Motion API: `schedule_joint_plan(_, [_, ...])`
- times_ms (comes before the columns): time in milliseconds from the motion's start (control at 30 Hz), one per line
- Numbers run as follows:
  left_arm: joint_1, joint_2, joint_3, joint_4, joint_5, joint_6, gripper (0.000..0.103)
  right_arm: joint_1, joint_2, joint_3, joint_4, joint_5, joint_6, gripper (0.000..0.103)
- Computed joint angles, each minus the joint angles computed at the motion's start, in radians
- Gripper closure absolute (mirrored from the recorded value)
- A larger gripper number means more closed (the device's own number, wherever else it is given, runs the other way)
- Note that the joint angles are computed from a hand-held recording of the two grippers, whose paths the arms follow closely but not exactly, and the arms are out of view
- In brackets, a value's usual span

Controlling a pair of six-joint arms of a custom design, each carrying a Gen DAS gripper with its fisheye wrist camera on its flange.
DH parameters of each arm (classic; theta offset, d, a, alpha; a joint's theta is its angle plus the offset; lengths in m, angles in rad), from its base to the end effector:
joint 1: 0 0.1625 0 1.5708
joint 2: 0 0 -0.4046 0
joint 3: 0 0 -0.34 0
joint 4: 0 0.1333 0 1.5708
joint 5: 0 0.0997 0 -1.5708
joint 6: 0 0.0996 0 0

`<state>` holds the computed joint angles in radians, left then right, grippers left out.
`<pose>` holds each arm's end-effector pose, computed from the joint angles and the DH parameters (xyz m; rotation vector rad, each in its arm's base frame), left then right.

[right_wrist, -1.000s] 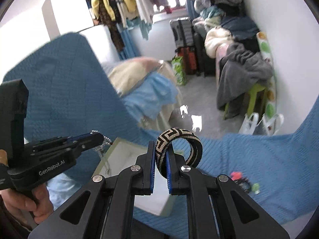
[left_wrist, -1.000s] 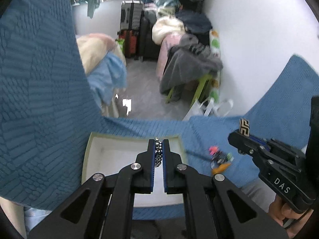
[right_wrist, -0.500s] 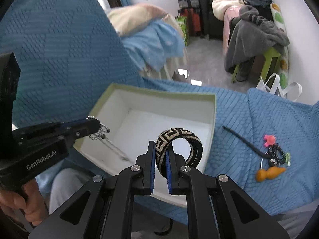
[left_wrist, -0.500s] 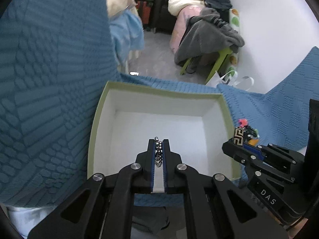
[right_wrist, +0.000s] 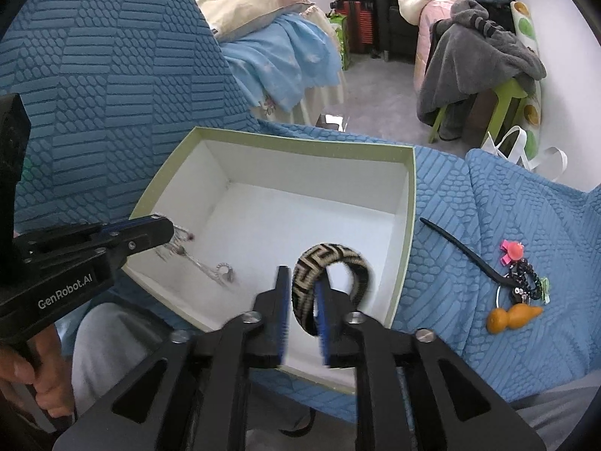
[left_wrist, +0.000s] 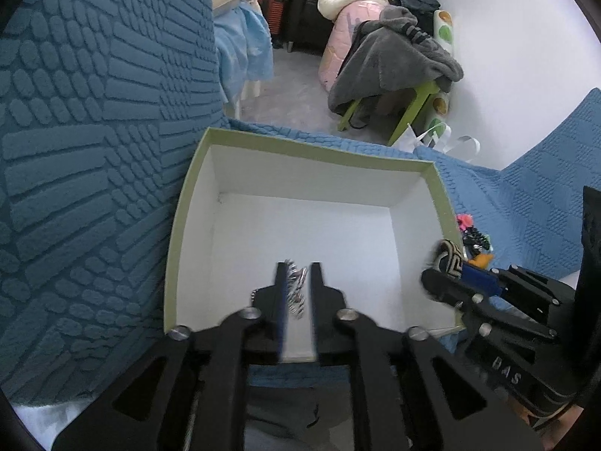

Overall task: Organize jewelry
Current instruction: 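Open the right tool dropping the bangle while the left tool releases the chain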

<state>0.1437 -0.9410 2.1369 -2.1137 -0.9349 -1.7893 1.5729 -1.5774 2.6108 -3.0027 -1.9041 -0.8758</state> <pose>-0.3617 -0.2468 0.0489 -0.1689 2.4051 -0.8184 0.1013 -0.2996 0.2270 1.0485 -2.4458 0.2973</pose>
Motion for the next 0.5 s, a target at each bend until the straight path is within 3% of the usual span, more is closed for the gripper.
schedule_joint_plan(33, [-0.007,-0.002,-0.006,0.015,0.010,-0.011,0.061,-0.001,-0.017,-0.003,0.021,0.012,-0.001,0.072])
schedule_joint_plan(100, [-0.020,-0.005,-0.019,0.054,0.027,-0.044,0.050,0.001,-0.041,-0.010,0.050,0.022,-0.003,0.072])
schedule_joint_plan(267, [-0.038,-0.006,-0.067,0.121,0.053,-0.064,0.042,0.003,-0.135,-0.032,0.139,0.067,-0.007,0.071])
schedule_joint_plan(500, [-0.066,0.045,-0.159,0.170,0.116,-0.057,0.042,-0.020,-0.289,-0.079,0.258,0.148,-0.057,0.071])
